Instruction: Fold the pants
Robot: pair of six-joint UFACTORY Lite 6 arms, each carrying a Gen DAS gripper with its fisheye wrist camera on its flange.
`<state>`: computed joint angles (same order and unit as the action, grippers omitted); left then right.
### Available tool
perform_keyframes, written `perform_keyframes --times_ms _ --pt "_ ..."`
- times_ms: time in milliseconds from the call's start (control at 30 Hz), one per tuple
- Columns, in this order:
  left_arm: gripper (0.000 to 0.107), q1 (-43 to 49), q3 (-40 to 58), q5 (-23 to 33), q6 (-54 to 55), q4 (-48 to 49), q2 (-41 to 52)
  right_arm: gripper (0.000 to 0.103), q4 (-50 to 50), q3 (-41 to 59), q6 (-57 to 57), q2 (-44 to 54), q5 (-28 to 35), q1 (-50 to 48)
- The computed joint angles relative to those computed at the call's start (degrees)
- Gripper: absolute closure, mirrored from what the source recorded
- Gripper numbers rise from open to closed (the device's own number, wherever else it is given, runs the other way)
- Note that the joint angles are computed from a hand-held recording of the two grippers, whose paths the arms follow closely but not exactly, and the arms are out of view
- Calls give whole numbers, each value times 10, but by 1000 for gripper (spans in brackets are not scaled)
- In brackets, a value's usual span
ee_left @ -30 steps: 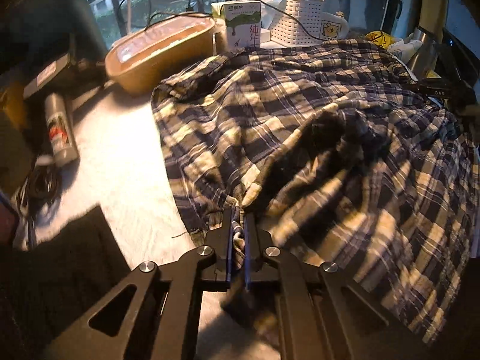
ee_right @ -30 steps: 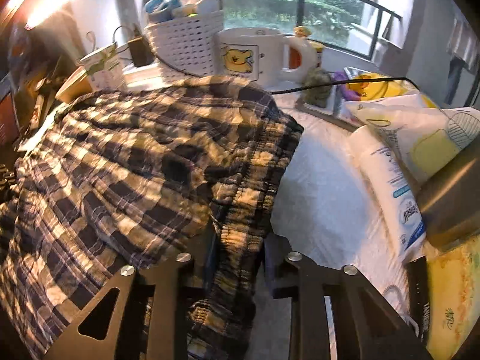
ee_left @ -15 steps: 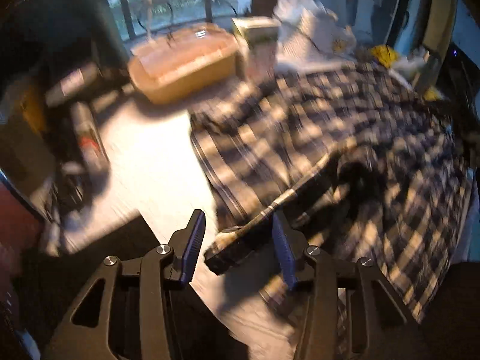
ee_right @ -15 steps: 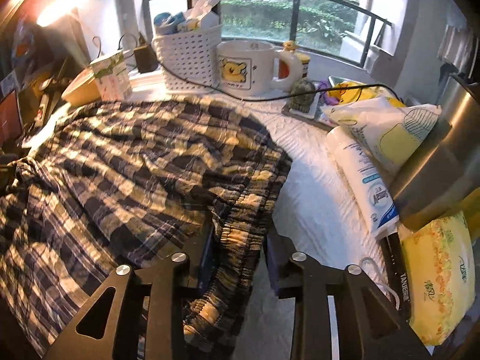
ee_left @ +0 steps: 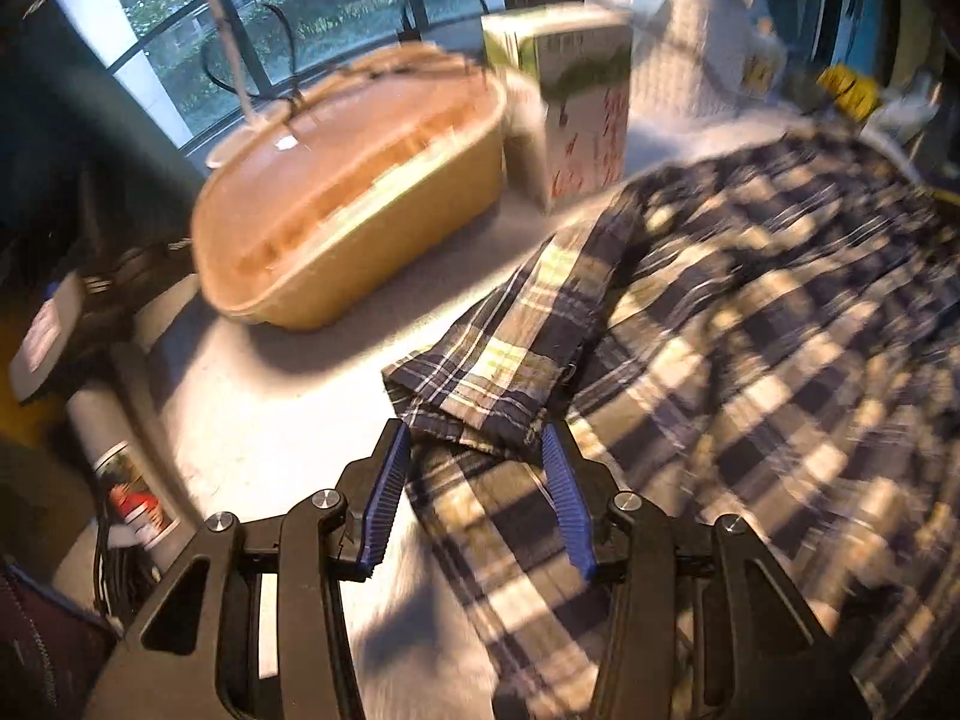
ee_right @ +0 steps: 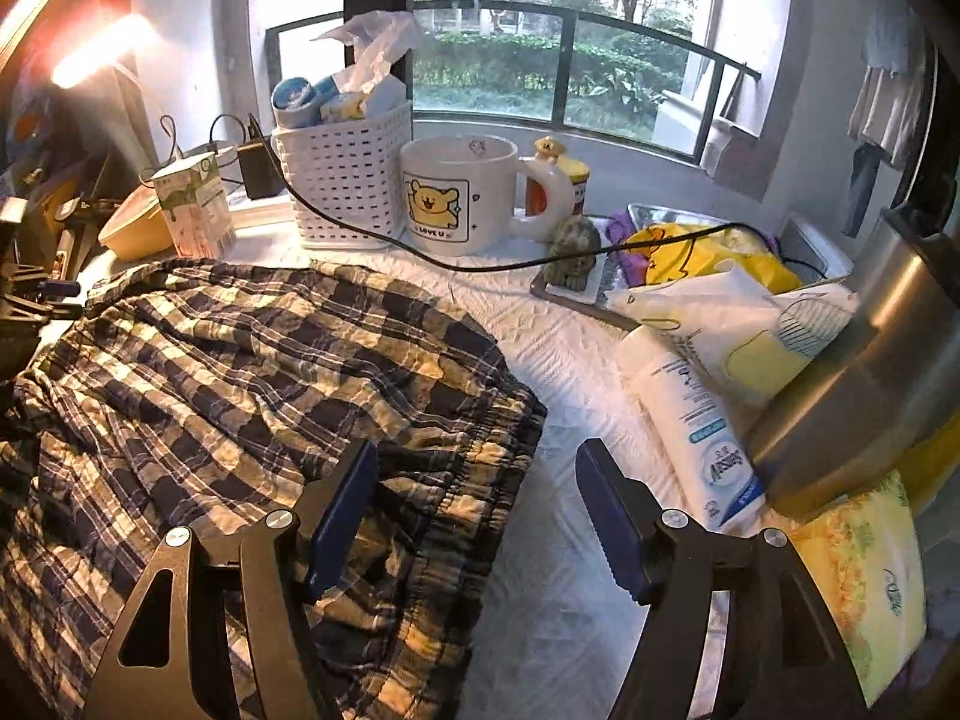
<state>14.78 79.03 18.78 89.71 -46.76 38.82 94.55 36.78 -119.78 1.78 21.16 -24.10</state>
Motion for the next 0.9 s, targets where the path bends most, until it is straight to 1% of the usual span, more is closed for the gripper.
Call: perform_keyframes --times_ms 33,100,167,233,333,400,467,500,567,600,733,800,867,900 --pt "61 -7 10 -15 -12 5 15 32 5 1 -6 5 0 0" --pt "61 -5 31 -13 -9 -23 29 32 24 7 -26 22 -4 4" --pt "61 -9 54 -46 -51 -20 45 32 33 14 -36 38 -5 5" --pt "61 1 72 -63 -36 -86 54 32 46 22 -47 53 -6 7" --pt "61 18 92 -83 -37 -141 64 32 64 24 -60 64 -4 9" --pt "61 34 100 -73 -58 -142 64 32 76 20 -71 64 -4 10" --pt "61 52 100 -50 -96 -112 56 32 82 12 -76 56 -5 13" --pt "61 60 94 -36 -88 -115 49 32 81 7 -74 50 -5 12" --pt "61 80 64 9 -35 -135 23 32 73 -5 -68 33 -2 9" --pt "61 86 52 23 -17 -136 13 32 68 -15 -63 20 -1 8" --pt "61 88 -68 39 118 -207 -67 32 31 -51 -29 -32 6 -2" --pt "61 94 -97 55 139 -201 -91 32 1 -73 -1 -64 13 -9" --pt "61 76 -115 56 144 -193 -103 32 -27 -97 24 -99 18 -14" --pt "61 68 -114 67 144 -189 -102 32 -39 -107 36 -114 19 -15"
